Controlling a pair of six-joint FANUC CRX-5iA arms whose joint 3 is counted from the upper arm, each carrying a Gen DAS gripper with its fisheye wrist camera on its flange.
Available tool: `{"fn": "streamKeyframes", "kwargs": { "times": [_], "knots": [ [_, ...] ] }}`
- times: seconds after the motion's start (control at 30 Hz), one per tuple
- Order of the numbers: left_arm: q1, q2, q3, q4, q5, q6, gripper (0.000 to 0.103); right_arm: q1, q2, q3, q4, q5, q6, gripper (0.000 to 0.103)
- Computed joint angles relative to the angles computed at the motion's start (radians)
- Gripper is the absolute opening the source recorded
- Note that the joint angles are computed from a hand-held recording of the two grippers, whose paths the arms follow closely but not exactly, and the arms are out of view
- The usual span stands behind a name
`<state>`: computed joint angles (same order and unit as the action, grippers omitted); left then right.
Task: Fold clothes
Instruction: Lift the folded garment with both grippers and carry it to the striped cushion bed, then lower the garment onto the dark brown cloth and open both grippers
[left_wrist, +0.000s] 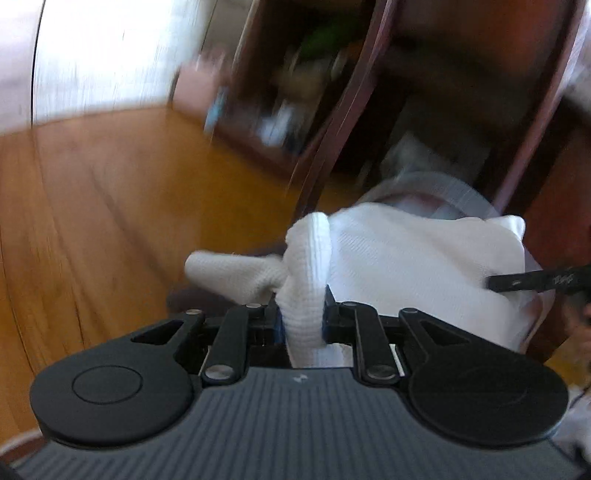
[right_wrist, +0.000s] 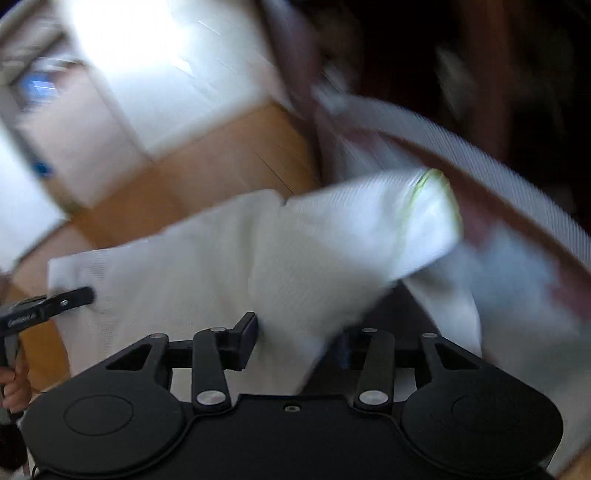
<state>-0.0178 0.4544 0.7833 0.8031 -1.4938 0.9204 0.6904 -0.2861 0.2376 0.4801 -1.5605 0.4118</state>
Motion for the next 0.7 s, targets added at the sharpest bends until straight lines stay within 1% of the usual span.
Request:
{"fn": "streamKeyframes", "kwargs": {
  "times": [0.03, 0.07, 0.13, 0.17, 0.2, 0.23, 0.4, 0.43, 0.47, 0.5, 0.57, 0.67, 0.7],
  "knots": [
    [-0.005, -0.016, -0.049, -0.034, 0.024, 0.008, 0.017, -0.031, -0.004, -0.018, -0.039, -0.023, -0.026, 0.047],
    [-0.01, -0.031, -0.094, -0.063, 0.049, 0.019, 0.017, -0.028, -0.033, -0.054, -0.031, -0.012, -0.066, 0.047],
    [0.001, -0.052, -0.175, -0.026, 0.087, 0.018, 0.017, -0.014, -0.086, -0.1, -0.016, 0.019, -0.113, 0.048],
    [0.006, -0.055, -0.186, -0.018, 0.091, 0.012, 0.017, -0.017, -0.101, -0.107, -0.004, 0.02, -0.123, 0.049],
    [0.009, -0.055, -0.191, -0.012, 0.092, 0.006, 0.018, -0.023, -0.102, -0.101, -0.005, 0.018, -0.133, 0.057],
    [0.007, -0.046, -0.172, -0.018, 0.085, 0.004, 0.018, -0.032, -0.105, -0.097, -0.009, 0.021, -0.148, 0.067],
    [-0.003, -0.063, -0.174, -0.036, 0.094, -0.033, 0.018, -0.176, -0.168, -0.137, -0.148, 0.183, -0.352, 0.067],
    [-0.011, -0.056, -0.156, -0.046, 0.092, -0.022, 0.018, -0.194, -0.174, -0.147, -0.175, 0.209, -0.376, 0.067],
    [-0.018, -0.04, -0.128, -0.054, 0.086, -0.009, 0.018, -0.199, -0.174, -0.147, -0.196, 0.218, -0.371, 0.067],
    [-0.024, -0.023, -0.097, -0.061, 0.079, 0.004, 0.018, -0.223, -0.161, -0.136, -0.237, 0.231, -0.314, 0.067],
    [-0.028, -0.003, -0.066, -0.064, 0.07, 0.022, 0.018, -0.247, -0.107, -0.076, -0.313, 0.207, -0.123, 0.067],
    [-0.029, 0.003, -0.05, -0.075, 0.061, 0.044, 0.018, -0.177, -0.07, -0.066, -0.242, 0.185, -0.059, 0.067],
    [-0.03, 0.001, -0.05, -0.08, 0.063, 0.042, 0.018, -0.189, -0.074, -0.071, -0.259, 0.193, -0.067, 0.069]
  ]
}}
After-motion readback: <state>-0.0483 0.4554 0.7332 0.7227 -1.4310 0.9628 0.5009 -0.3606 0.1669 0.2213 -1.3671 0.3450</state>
